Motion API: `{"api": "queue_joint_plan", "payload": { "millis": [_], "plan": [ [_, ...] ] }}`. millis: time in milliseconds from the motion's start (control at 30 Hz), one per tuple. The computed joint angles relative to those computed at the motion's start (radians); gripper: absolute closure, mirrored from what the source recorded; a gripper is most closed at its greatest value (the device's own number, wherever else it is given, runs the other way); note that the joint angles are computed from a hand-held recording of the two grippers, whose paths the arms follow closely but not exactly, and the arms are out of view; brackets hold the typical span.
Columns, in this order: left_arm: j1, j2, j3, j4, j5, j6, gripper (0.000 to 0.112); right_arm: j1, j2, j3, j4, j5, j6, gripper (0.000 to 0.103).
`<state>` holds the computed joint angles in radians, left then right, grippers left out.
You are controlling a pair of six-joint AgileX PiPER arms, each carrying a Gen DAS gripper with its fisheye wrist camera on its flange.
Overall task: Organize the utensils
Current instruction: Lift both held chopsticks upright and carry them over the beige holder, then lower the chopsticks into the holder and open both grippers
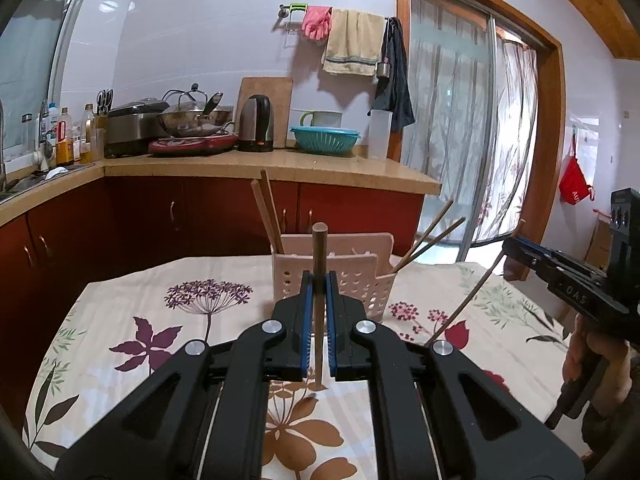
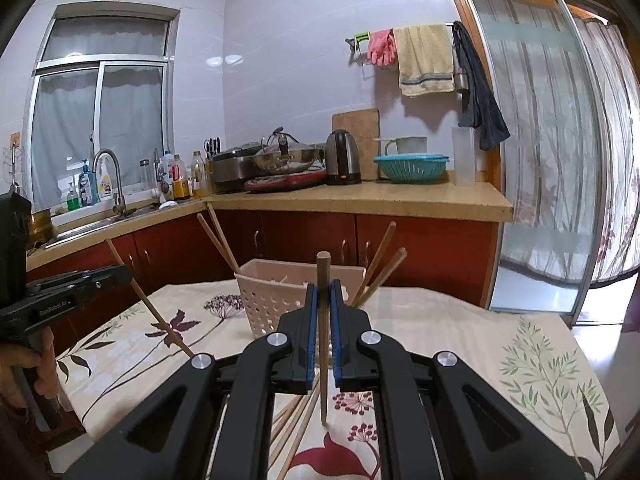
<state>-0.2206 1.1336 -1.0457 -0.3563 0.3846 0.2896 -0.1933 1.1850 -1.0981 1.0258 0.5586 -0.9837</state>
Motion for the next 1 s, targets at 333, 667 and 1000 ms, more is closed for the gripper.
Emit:
{"api": "queue_joint_plan", "payload": {
  "millis": [333,667,1000],
  "plan": [
    [0.043,0.005,-0.125,-0.15,0.062,0.134,0.105,-0.003,0.05,-0.145,0.041,0.025,0.001,0.096],
    [0.047,0.1,-0.324,-0.169,0.057,0.19,0.105,0.019,0.161,-0.333,0.083,0.011,-0.011,0.096],
    [0.033,0.254,-0.515,-0.144,0.031,0.176,0.105,0.047,0.286,-0.492,0.076,-0.023,0.019,0.096]
  ]
}}
